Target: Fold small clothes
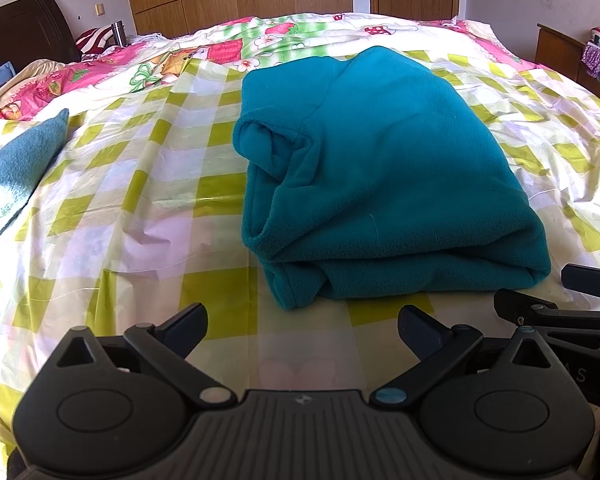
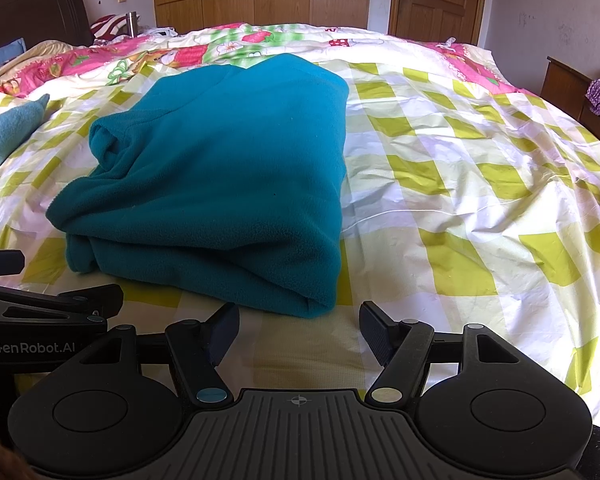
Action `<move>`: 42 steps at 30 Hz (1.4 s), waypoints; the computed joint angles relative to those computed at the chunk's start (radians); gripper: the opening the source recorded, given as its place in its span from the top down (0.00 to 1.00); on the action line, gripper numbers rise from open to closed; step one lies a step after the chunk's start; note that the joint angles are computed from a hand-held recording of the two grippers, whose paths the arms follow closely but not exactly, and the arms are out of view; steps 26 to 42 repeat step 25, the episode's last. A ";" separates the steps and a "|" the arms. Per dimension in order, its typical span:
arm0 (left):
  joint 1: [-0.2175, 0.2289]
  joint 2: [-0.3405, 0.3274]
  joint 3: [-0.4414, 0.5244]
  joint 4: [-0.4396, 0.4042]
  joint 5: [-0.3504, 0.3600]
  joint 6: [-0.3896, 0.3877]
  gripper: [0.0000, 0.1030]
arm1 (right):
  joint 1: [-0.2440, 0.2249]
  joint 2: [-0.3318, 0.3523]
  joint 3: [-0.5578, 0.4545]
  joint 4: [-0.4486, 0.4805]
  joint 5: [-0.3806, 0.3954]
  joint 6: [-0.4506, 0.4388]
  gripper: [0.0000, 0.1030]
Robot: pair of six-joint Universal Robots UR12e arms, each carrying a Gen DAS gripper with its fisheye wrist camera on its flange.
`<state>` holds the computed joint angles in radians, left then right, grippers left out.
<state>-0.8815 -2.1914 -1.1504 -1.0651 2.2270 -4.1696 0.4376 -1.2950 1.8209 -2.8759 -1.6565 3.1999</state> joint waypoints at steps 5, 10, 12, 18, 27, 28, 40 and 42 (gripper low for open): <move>0.000 0.000 0.000 -0.004 -0.004 -0.003 0.00 | 0.000 0.000 0.000 0.000 0.000 0.000 0.35; 0.000 0.000 0.001 -0.006 -0.005 -0.005 0.00 | 0.000 0.000 0.000 0.000 -0.001 0.000 0.35; 0.000 -0.001 0.004 -0.010 -0.001 -0.004 0.00 | 0.000 0.000 0.000 0.000 -0.001 0.000 0.35; 0.000 -0.003 0.009 -0.018 -0.002 -0.008 0.00 | 0.000 0.000 -0.001 0.000 -0.001 0.000 0.35; 0.000 -0.004 0.013 -0.024 -0.006 -0.011 0.00 | 0.000 0.000 0.001 0.001 -0.001 0.000 0.35; 0.000 -0.004 0.013 -0.024 -0.006 -0.011 0.00 | 0.000 0.000 0.001 0.001 -0.001 0.000 0.35; 0.000 -0.004 0.013 -0.024 -0.006 -0.011 0.00 | 0.000 0.000 0.001 0.001 -0.001 0.000 0.35; 0.000 -0.004 0.013 -0.024 -0.006 -0.011 0.00 | 0.000 0.000 0.001 0.001 -0.001 0.000 0.35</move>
